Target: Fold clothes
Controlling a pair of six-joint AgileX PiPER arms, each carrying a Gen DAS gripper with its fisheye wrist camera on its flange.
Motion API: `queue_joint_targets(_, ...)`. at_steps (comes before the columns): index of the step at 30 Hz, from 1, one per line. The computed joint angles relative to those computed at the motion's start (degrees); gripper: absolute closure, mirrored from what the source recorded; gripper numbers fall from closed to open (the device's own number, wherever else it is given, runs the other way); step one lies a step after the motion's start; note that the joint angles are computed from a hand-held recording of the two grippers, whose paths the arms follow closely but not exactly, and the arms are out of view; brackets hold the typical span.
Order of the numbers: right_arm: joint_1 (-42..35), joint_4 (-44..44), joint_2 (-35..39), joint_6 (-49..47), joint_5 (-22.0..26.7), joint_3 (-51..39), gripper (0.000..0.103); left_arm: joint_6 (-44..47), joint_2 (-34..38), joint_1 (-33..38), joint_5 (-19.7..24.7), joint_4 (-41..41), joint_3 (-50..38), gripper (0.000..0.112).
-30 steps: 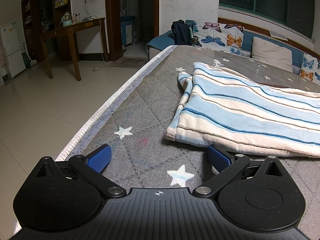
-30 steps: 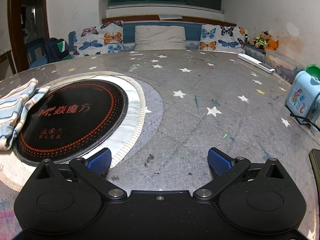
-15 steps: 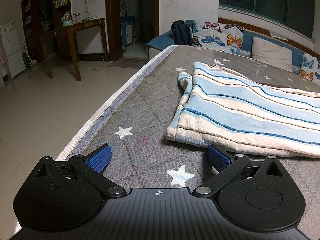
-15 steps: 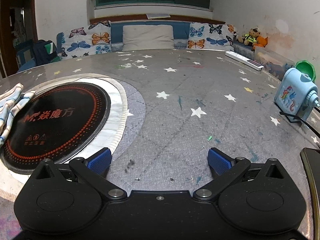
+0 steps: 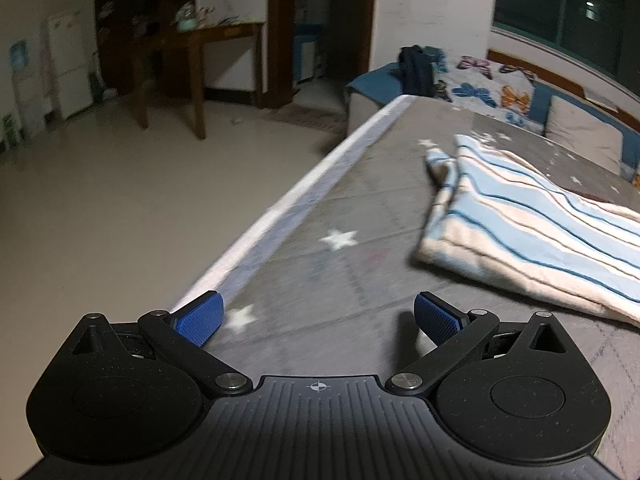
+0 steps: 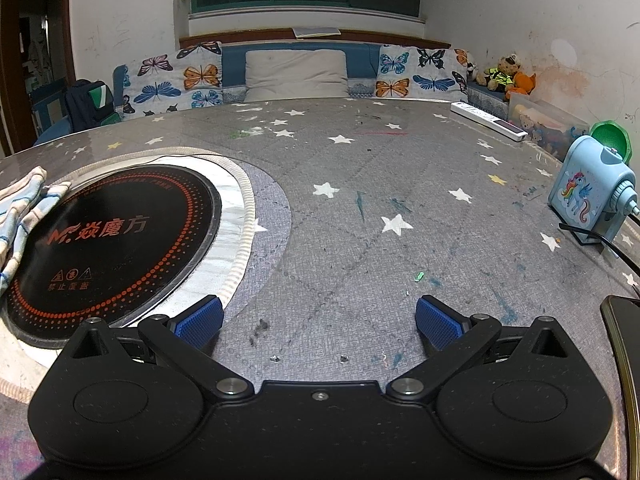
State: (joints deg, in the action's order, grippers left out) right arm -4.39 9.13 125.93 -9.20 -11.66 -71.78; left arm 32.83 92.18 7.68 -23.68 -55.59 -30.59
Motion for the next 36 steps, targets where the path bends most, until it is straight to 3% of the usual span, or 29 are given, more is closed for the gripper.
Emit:
queue_joint_targets(8,-0.02,-0.01,0.04,-0.01,0.03,-0.07,0.0,3.68,-4.66,5.09,-2.01,-4.0,3.11,0.01)
queue_joint_targets(18,0.0,0.06,0.06,-0.05,-0.01,-0.06,0.0,5.09,-5.83,10.89,0.56,-3.34,2.43,0.01)
queue_joint_targets(27,0.0,0.08,0.07,-0.07,-0.01,-0.09,0.0,16.39,-5.1,11.77,-1.23,-12.81,1.01,0.01)
queue_joint_targets(36,0.01,0.13,0.09,-0.11,-0.03,-0.1,0.0,18.61,-7.22,12.85,1.9,-14.86,1.12,0.01)
